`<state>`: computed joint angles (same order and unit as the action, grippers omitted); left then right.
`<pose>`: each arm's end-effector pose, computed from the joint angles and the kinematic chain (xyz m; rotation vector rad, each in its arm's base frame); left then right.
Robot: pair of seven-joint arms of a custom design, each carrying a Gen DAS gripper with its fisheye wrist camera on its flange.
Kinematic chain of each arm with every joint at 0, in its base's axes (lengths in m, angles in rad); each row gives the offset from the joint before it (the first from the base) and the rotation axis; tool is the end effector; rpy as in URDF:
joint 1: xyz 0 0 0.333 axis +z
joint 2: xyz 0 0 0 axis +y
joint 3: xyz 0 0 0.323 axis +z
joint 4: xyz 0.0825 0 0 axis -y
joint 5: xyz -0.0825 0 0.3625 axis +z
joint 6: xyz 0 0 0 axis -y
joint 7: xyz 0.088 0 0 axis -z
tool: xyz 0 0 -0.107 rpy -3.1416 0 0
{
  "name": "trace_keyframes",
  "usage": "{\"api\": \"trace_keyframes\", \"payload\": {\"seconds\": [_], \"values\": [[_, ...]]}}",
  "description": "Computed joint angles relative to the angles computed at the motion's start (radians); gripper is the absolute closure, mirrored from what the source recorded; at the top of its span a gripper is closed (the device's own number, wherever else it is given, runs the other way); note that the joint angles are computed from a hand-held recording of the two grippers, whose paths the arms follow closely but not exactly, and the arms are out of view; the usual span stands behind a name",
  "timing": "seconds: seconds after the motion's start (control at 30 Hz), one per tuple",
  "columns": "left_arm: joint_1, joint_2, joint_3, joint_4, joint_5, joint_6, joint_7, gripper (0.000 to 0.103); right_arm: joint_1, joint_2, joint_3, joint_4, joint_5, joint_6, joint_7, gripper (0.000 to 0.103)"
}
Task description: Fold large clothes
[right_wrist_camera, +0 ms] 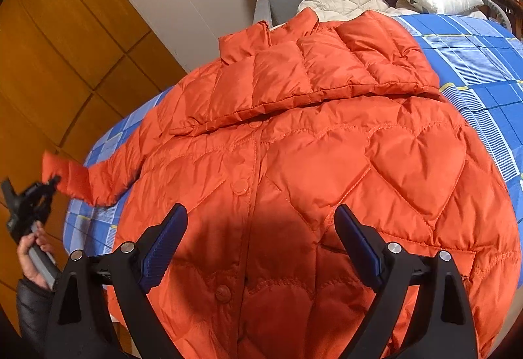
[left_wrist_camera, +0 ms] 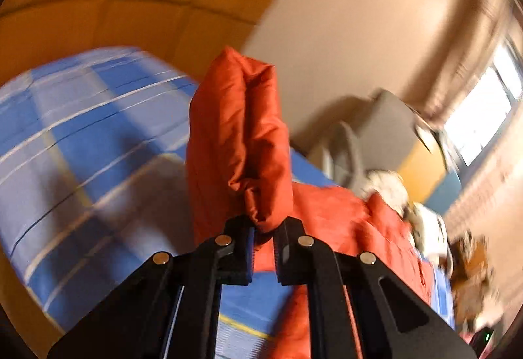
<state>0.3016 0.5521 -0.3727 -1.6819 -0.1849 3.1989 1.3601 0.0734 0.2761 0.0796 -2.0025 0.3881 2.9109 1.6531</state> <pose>0.7108 0.0232 0.4337 -2.1066 1.2699 -1.2384 0.6244 0.0692 0.4105 -1.4969 2.0071 -0.2692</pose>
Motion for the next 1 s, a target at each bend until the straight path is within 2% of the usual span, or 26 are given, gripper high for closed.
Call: {"api": "trace_keyframes", "payload": {"seconds": [0.03, 0.07, 0.1, 0.27, 0.33, 0.37, 0.4, 0.47, 0.53, 0.6, 0.7, 0.73, 0.8, 0.83, 0.87, 1.0], "values": [[0.020, 0.011, -0.046, 0.015, 0.010, -0.005, 0.021, 0.095, -0.007, -0.004, 0.006, -0.005, 0.011, 0.004, -0.008, 0.012], [0.009, 0.019, -0.072, 0.036, -0.012, -0.012, 0.074, 0.095, -0.012, -0.007, 0.008, -0.009, 0.019, 0.007, -0.014, 0.012], [-0.021, 0.025, -0.063, 0.054, 0.037, -0.017, 0.056, 0.095, -0.018, -0.011, 0.013, -0.014, 0.031, 0.011, -0.022, 0.012], [-0.147, 0.065, -0.044, 0.143, 0.092, -0.076, 0.144, 0.095, -0.045, -0.029, 0.028, -0.033, 0.096, 0.023, -0.071, 0.012], [-0.170, 0.078, -0.060, 0.158, 0.093, -0.103, 0.191, 0.095, -0.048, -0.034, 0.026, -0.040, 0.111, 0.030, -0.086, 0.012], [-0.193, 0.089, -0.057, 0.173, 0.099, -0.121, 0.215, 0.095, -0.049, -0.036, 0.023, -0.042, 0.116, 0.031, -0.089, 0.012], [-0.233, 0.098, -0.027, 0.190, 0.106, -0.139, 0.222, 0.095, -0.056, -0.037, 0.027, -0.041, 0.133, 0.026, -0.100, 0.012], [-0.259, 0.126, -0.025, 0.231, 0.095, -0.195, 0.255, 0.095, -0.066, -0.038, 0.033, -0.039, 0.165, 0.024, -0.126, 0.012], [-0.308, 0.140, 0.013, 0.249, 0.091, -0.239, 0.258, 0.093, -0.063, -0.041, 0.025, -0.038, 0.170, 0.023, -0.132, 0.012], [-0.335, 0.157, 0.035, 0.272, 0.075, -0.287, 0.261, 0.089, -0.069, -0.040, 0.028, -0.030, 0.188, 0.012, -0.157, 0.012], [-0.331, 0.161, 0.034, 0.247, 0.041, -0.298, 0.288, 0.084, -0.068, -0.030, 0.020, -0.010, 0.195, -0.008, -0.163, 0.012], [-0.338, 0.176, 0.038, 0.277, 0.035, -0.326, 0.291, 0.080, -0.073, -0.026, 0.025, -0.001, 0.210, -0.016, -0.172, 0.012], [-0.318, 0.197, 0.001, 0.299, 0.038, -0.344, 0.293, 0.063, -0.078, -0.012, 0.032, 0.023, 0.238, -0.030, -0.190, 0.012], [-0.321, 0.186, 0.001, 0.279, -0.015, -0.326, 0.333, 0.042, -0.076, -0.008, 0.032, 0.031, 0.243, -0.034, -0.193, 0.012], [-0.307, 0.171, -0.017, 0.239, -0.034, -0.288, 0.356, 0.031, -0.081, 0.004, 0.041, 0.052, 0.261, -0.051, -0.207, 0.012], [-0.267, 0.135, -0.063, 0.155, -0.082, -0.226, 0.406, 0.031, -0.101, 0.063, 0.080, 0.151, 0.346, -0.114, -0.278, 0.012]]}}
